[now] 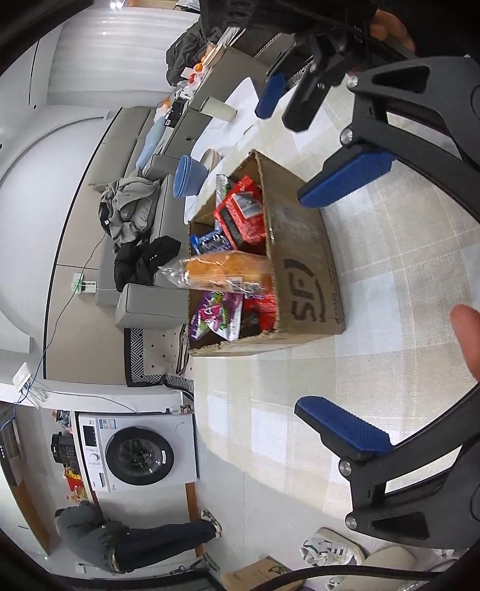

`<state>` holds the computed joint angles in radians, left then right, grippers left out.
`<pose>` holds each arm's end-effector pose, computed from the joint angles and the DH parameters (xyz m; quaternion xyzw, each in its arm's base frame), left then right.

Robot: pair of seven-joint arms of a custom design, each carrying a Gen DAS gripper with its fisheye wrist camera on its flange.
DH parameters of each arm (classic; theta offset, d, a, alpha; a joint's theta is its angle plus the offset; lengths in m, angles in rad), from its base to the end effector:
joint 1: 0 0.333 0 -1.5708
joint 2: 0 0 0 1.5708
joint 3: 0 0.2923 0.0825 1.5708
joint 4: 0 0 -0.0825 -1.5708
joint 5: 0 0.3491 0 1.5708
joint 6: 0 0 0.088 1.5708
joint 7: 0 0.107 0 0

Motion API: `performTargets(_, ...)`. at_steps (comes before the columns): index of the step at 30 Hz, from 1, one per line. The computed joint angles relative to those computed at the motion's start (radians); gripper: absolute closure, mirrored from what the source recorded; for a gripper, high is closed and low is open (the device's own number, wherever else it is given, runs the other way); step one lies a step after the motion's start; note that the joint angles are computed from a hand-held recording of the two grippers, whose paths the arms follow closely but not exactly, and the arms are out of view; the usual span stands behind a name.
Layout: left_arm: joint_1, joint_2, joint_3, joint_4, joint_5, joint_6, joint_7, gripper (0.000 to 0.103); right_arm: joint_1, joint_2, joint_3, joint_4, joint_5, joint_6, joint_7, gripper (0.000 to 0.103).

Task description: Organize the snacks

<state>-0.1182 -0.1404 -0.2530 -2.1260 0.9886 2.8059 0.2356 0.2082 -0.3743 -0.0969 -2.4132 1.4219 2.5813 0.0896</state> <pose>0.4718 -0.2329 0.5366 -0.6602 0.5779 -0.3646 0.3117 0.4424 0.0292 0.4903 -0.7278 0.4333 -0.1423 0.5122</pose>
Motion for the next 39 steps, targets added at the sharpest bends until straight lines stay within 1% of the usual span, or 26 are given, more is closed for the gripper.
performTargets(4, 0.011, 0.0, -0.006, -0.015, 0.068, 0.006, -0.065, 0.001, 0.002, -0.017, -0.006, -0.024, 0.061, 0.007, -0.066, 0.0)
performTargets(8, 0.012, 0.016, -0.004, -0.011, 0.124, 0.008, -0.11, 0.001, -0.004, -0.025, -0.002, -0.04, 0.082, 0.014, -0.1, 0.0)
performTargets(11, 0.01, 0.027, -0.003, -0.01, 0.191, 0.003, -0.174, 0.001, -0.007, -0.025, 0.0, -0.044, 0.094, 0.016, -0.118, 0.0)
performTargets(15, 0.011, 0.034, 0.005, -0.013, 0.314, 0.022, -0.288, 0.001, -0.011, -0.03, -0.001, -0.053, 0.119, 0.008, -0.156, 0.0)
performTargets(18, 0.004, 0.043, 0.011, -0.012, 0.37, 0.013, -0.337, 0.001, -0.014, -0.03, 0.0, -0.058, 0.147, 0.003, -0.187, 0.0)
performTargets(22, -0.007, 0.048, 0.016, -0.012, 0.447, 0.001, -0.408, 0.001, -0.023, -0.032, 0.0, -0.061, 0.157, -0.009, -0.196, 0.0)
performTargets(26, -0.021, 0.06, 0.023, -0.004, 0.47, -0.011, -0.421, 0.001, -0.029, -0.04, 0.001, -0.067, 0.189, -0.015, -0.222, 0.0)
performTargets(30, -0.026, 0.064, 0.029, 0.0, 0.496, -0.016, -0.444, 0.001, -0.033, -0.054, 0.013, -0.077, 0.223, -0.001, -0.259, 0.0)
performTargets(33, -0.026, 0.069, 0.036, 0.002, 0.493, -0.008, -0.449, 0.001, -0.033, -0.057, 0.024, -0.08, 0.226, 0.014, -0.272, 0.0)
performTargets(35, -0.035, 0.06, 0.028, -0.007, 0.502, -0.028, -0.469, 0.001, -0.031, -0.061, 0.025, -0.084, 0.241, 0.018, -0.291, 0.0)
performTargets(39, -0.041, 0.063, 0.026, -0.007, 0.53, -0.042, -0.486, 0.001, -0.035, -0.066, 0.024, -0.089, 0.256, 0.016, -0.305, 0.0)
